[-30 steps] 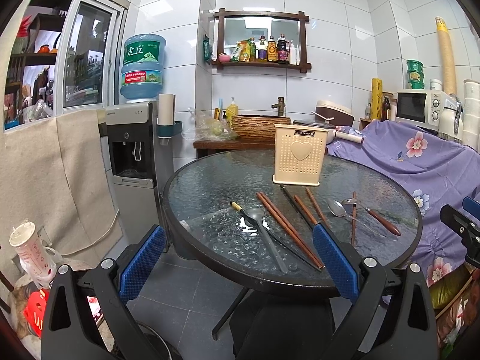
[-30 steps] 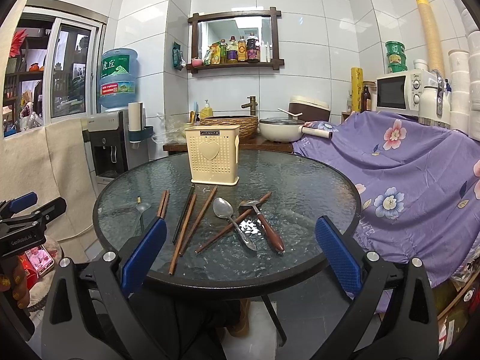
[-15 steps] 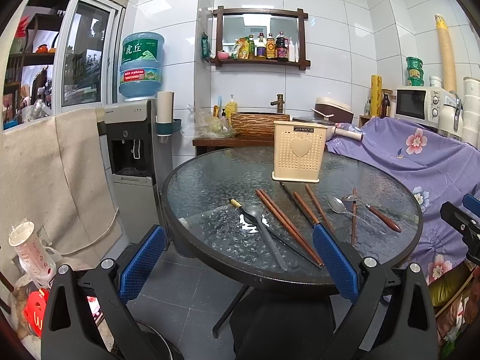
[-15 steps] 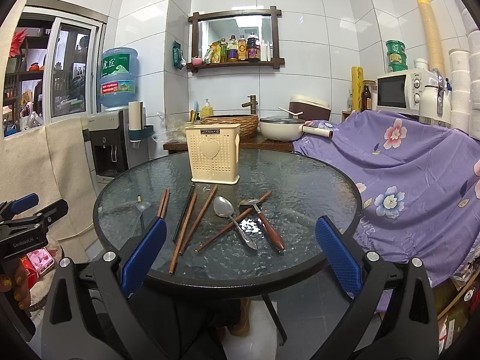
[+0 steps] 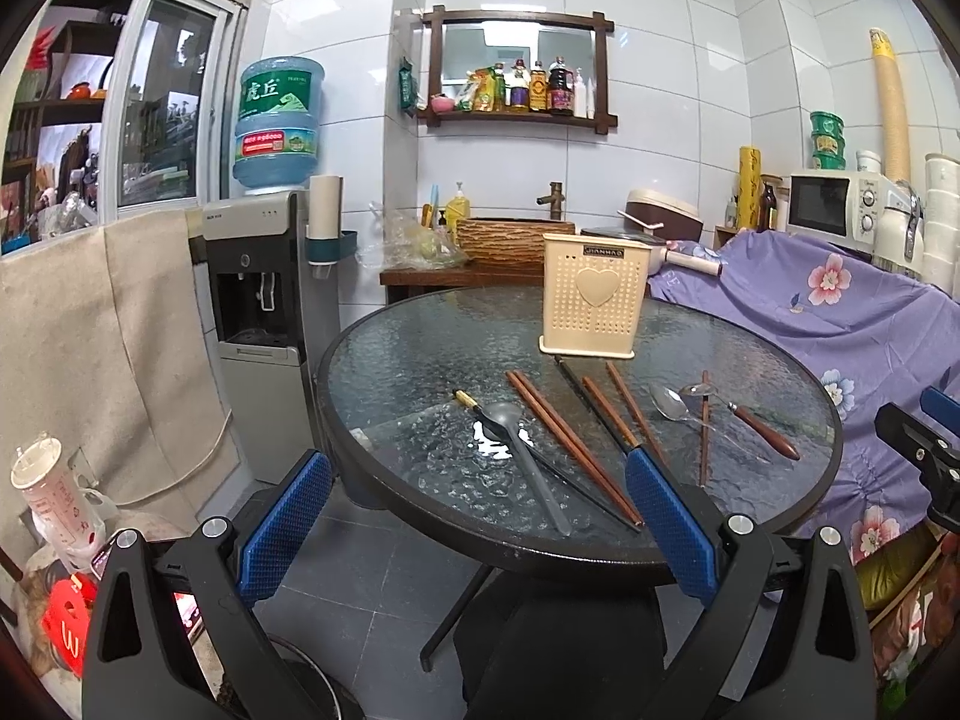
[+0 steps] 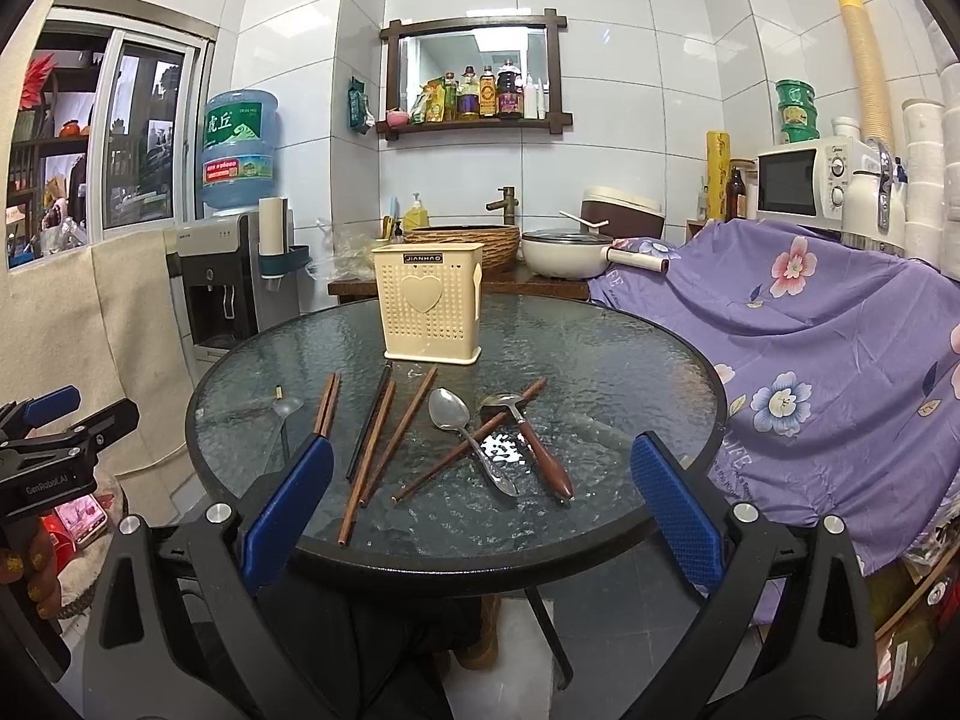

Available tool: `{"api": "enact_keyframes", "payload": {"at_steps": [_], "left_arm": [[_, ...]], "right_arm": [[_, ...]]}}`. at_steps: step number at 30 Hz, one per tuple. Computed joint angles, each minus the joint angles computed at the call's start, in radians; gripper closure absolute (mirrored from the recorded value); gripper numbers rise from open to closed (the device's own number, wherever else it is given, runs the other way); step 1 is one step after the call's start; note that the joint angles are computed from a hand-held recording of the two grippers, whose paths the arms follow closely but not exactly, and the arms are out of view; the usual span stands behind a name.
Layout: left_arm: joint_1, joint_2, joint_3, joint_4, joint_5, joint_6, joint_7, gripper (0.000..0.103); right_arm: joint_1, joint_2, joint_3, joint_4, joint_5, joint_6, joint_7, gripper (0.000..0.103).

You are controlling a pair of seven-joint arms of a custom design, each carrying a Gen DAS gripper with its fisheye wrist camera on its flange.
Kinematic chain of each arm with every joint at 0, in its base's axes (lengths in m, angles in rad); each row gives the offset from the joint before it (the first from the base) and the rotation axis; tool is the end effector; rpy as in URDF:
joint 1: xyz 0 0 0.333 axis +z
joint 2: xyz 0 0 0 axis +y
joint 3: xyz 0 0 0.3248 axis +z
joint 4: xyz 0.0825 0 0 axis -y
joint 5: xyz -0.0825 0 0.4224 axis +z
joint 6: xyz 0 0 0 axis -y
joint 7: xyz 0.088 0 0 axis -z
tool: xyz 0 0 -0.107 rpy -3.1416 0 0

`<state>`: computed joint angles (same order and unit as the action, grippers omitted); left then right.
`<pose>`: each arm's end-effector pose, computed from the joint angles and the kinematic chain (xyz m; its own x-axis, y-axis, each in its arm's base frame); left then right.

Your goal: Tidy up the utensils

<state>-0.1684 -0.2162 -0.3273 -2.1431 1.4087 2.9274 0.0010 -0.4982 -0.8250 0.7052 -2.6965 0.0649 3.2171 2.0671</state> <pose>0.4555 -0.3302 0.5536 -0.2291 -0.9734 0.0033 -0.3584 0.0812 -0.9300 0.4029 0.1209 0.5503 -0.1666 -0.9855 -0.0333 -0.2988 0.0827 -0.9507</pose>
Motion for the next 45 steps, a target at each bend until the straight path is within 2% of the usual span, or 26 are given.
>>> {"api": "enact_keyframes", "payload": {"at_steps": [3,5,8,9,12,15,17,18,21,22,23,25,34,40,45], "left_arm": [[-0.013,0.031,0.011,0.015,-0.082,0.003,0.108,0.006],[-0.038,0.069,0.026,0.033,-0.231,-0.016,0.272,0.006],[-0.043,0.117,0.026,0.069,-0.280,-0.051,0.343,0.006],[-0.045,0.130,0.031,0.079,-0.284,-0.052,0.356,0.006],[-0.056,0.182,0.047,0.129,-0.312,-0.080,0.398,0.010],[-0.072,0.246,0.070,0.181,-0.488,-0.078,0.560,0.019],[-0.081,0.288,0.077,0.217,-0.616,-0.077,0.677,0.022],[-0.088,0.304,0.082,0.233,-0.643,-0.080,0.703,0.023],[-0.109,0.362,0.092,0.300,-0.719,-0.112,0.794,0.029],[-0.117,0.380,0.095,0.324,-0.738,-0.129,0.820,0.031],[-0.124,0.398,0.098,0.346,-0.755,-0.146,0.845,0.031],[-0.135,0.423,0.105,0.381,-0.784,-0.172,0.886,0.032],[-0.137,0.516,0.099,0.502,-0.980,-0.260,1.078,0.033],[-0.164,0.566,0.121,0.575,-0.981,-0.309,1.103,0.034],[-0.180,0.606,0.133,0.636,-0.979,-0.353,1.113,0.040]], "right_arm": [[0.031,0.057,-0.039,0.024,-0.020,-0.017,-0.036,0.005],[0.064,0.118,-0.083,0.047,-0.038,-0.031,-0.073,0.005],[0.097,0.212,-0.142,0.098,-0.066,-0.091,-0.110,0.005],[0.125,0.249,-0.179,0.112,-0.074,-0.100,-0.125,0.005],[0.106,0.309,-0.188,0.146,-0.122,-0.110,-0.123,0.005],[0.078,0.371,-0.184,0.196,-0.187,-0.135,-0.121,0.005],[0.118,0.422,-0.233,0.232,-0.207,-0.147,-0.143,0.005],[0.121,0.450,-0.242,0.255,-0.225,-0.153,-0.147,0.006],[0.086,0.526,-0.231,0.333,-0.313,-0.181,-0.135,0.012],[0.101,0.551,-0.250,0.356,-0.322,-0.197,-0.144,0.013],[0.143,0.589,-0.292,0.391,-0.301,-0.220,-0.178,0.016],[0.223,0.654,-0.371,0.450,-0.240,-0.255,-0.249,0.018],[0.342,0.844,-0.499,0.671,-0.231,-0.441,-0.347,0.023],[0.409,0.899,-0.571,0.741,-0.198,-0.500,-0.386,0.023],[0.466,0.923,-0.629,0.777,-0.169,-0.528,-0.409,0.025]]}}
